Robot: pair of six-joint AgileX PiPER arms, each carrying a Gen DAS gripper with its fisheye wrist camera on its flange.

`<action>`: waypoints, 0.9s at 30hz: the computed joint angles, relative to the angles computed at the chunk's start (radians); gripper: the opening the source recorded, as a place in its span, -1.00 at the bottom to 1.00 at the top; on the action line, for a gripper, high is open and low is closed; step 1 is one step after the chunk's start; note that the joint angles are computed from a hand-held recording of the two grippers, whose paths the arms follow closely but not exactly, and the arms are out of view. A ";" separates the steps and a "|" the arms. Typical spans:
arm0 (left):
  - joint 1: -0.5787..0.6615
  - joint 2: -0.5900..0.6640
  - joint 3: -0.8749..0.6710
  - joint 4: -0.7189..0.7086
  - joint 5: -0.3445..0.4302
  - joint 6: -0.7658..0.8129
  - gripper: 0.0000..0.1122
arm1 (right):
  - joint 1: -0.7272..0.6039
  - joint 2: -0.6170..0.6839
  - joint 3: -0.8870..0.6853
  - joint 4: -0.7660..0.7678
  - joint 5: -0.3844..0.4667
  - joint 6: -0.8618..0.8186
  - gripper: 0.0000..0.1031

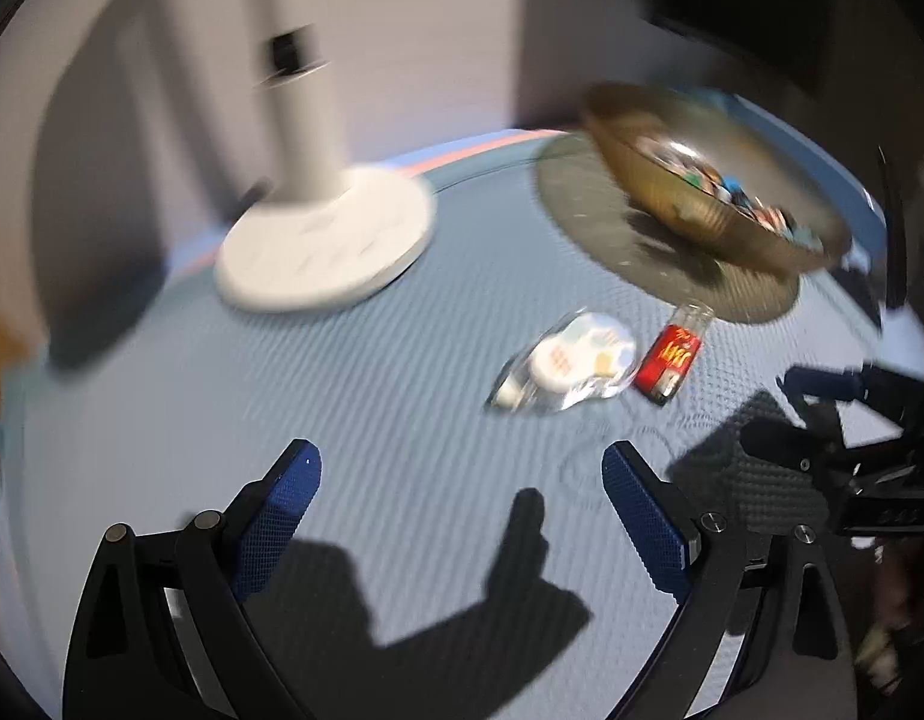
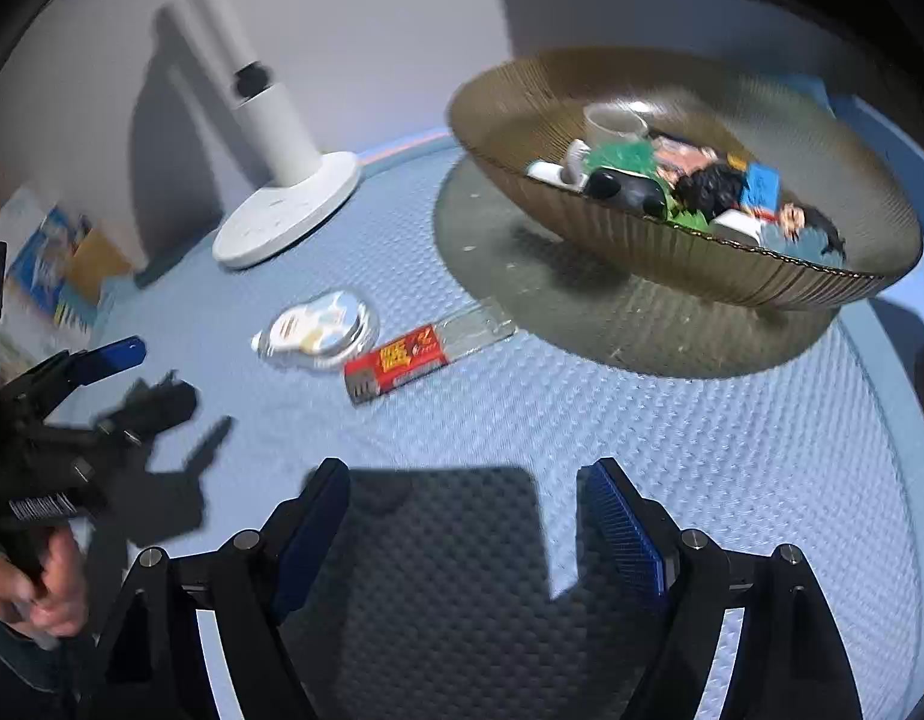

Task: Organize rigid objects
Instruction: 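Move both tools back and grasp the clear gear dispenser with the left gripper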

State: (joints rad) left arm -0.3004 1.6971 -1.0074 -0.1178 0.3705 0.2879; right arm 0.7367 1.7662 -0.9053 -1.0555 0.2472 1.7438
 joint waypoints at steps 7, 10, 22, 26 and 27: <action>-0.010 0.198 -0.206 -0.158 0.104 0.307 0.68 | -0.063 0.048 -0.090 0.101 -0.032 0.014 0.10; -0.021 0.247 -0.249 -0.193 0.114 0.374 0.67 | -0.056 0.089 -0.148 0.122 0.010 0.012 0.10; 0.004 0.218 -0.194 -0.262 0.044 0.366 -0.18 | 0.016 0.243 -0.381 0.162 0.257 -0.097 0.11; 0.091 0.135 -0.068 -0.390 0.026 0.433 -0.18 | 0.054 0.323 -0.497 0.181 0.335 -0.315 0.10; 0.111 0.109 -0.030 -0.407 0.016 0.446 -0.18 | 0.066 0.327 -0.498 0.160 0.333 -0.343 0.07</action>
State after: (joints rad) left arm -0.1898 1.8064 -1.0377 -0.5249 0.3869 0.7336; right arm 0.8023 2.0932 -1.4029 -0.8955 0.5800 1.4008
